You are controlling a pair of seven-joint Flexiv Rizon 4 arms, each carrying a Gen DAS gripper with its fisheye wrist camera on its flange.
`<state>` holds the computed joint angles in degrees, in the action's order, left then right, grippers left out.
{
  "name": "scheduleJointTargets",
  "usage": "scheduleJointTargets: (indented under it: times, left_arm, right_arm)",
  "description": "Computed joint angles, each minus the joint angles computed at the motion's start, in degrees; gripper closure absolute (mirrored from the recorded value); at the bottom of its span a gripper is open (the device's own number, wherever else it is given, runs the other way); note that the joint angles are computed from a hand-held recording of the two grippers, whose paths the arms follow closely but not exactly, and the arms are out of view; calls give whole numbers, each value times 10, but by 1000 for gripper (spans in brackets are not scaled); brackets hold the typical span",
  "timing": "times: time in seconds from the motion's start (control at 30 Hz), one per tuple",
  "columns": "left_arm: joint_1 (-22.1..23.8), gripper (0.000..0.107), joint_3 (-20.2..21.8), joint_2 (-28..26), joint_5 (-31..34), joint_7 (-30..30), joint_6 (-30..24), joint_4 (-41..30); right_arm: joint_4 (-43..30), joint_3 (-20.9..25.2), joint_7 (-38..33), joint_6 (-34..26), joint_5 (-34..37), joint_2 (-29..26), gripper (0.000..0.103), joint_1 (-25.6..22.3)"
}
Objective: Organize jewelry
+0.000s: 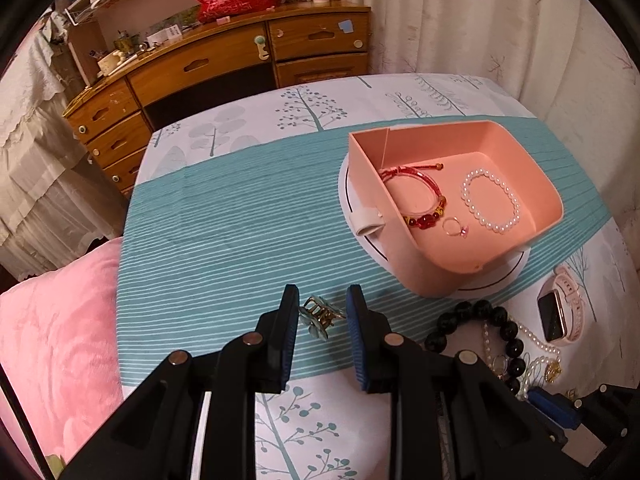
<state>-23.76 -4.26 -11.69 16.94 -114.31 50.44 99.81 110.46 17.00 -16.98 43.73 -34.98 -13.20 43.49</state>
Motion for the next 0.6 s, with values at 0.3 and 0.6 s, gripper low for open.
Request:
scheduleJointTargets:
  times: [0.3,0.6]
  left_arm:
    - [-7,85,3,15,33,-73,-13,-14]
    - [-9,85,-4,28,52,-121,-30,-19]
  right_arm:
    - [57,26,-50,36,106,65,103,-35]
    - [97,37,-100,94,206,109,103,-66]
